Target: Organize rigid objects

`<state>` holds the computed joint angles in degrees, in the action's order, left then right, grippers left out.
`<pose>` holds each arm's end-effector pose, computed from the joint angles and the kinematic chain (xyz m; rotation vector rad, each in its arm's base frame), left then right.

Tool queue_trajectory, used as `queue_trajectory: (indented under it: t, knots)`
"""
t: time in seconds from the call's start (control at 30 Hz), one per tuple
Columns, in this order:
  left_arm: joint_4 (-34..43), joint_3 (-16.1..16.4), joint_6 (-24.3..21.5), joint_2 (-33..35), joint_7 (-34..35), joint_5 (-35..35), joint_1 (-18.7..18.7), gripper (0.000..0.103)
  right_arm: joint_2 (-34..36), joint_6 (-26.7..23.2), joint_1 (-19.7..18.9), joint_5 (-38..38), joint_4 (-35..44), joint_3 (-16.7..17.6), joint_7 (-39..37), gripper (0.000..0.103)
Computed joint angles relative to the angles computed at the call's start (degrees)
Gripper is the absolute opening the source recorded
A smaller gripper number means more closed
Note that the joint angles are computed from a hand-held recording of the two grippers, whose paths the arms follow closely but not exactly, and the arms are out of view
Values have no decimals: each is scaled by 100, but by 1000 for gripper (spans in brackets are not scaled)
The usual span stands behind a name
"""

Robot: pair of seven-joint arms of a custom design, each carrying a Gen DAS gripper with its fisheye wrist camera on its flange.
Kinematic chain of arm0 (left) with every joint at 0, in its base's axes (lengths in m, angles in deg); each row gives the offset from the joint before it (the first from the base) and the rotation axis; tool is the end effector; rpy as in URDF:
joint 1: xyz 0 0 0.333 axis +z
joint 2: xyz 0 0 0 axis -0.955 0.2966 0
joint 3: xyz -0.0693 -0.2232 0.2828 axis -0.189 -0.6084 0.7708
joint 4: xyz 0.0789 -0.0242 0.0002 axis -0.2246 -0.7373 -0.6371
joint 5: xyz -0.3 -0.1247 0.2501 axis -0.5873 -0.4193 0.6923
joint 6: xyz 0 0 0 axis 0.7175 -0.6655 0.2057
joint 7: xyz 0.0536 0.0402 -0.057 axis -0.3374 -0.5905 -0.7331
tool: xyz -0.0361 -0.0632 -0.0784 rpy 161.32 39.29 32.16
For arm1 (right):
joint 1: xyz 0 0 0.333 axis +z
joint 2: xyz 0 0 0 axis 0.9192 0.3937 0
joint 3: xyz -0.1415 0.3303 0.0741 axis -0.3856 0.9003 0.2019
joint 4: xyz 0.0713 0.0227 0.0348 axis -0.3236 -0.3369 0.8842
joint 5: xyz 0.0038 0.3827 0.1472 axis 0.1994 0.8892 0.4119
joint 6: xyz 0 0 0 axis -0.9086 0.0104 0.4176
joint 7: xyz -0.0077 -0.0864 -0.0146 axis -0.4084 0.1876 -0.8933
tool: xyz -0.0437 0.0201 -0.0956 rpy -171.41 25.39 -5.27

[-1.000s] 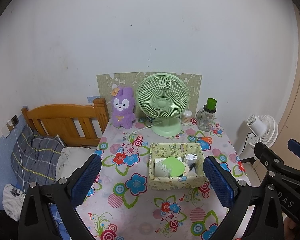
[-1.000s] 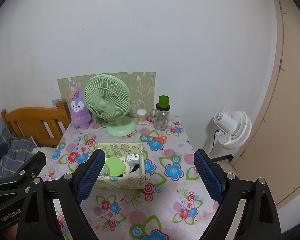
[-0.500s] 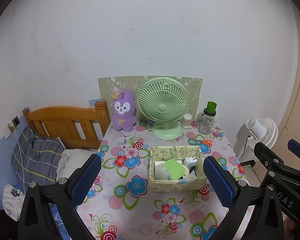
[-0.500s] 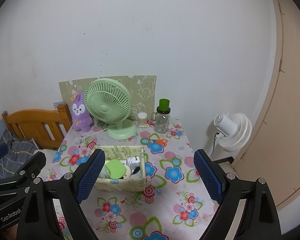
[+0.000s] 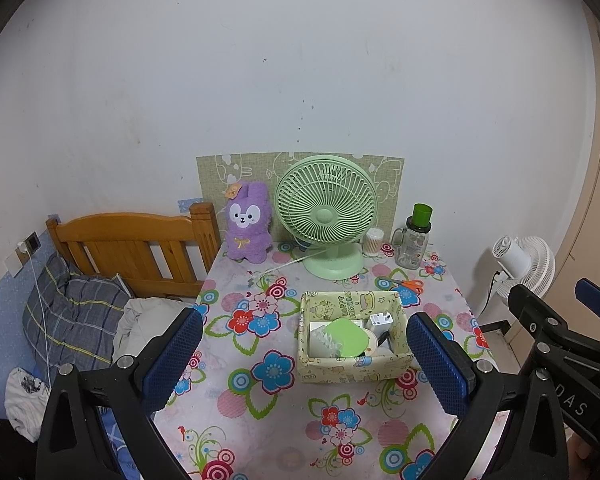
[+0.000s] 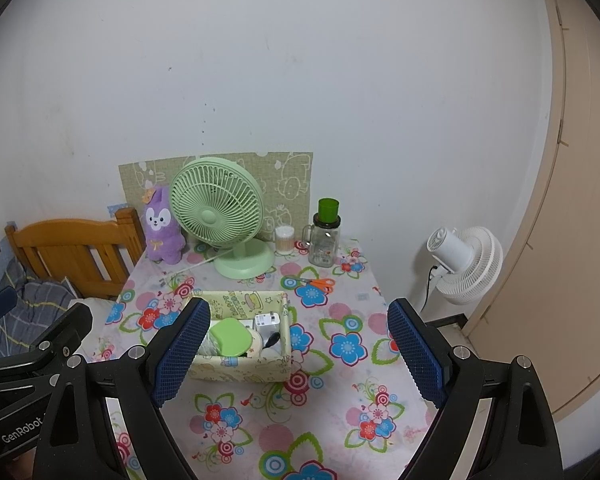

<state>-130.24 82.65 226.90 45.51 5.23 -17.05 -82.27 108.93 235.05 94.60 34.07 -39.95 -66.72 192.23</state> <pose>0.6286 -0.1838 0.5797 -1.8922 1.1949 -0.6401 0.7155 0.3665 0.5786 -1.8714 1.2738 -0.7045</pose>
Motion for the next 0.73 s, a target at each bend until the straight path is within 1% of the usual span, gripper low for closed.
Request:
queue_trajectory:
  t: [0.73]
  knots:
    - [-28, -8, 7, -27, -25, 22, 7, 103, -25, 12, -44, 92, -5, 55, -104, 92]
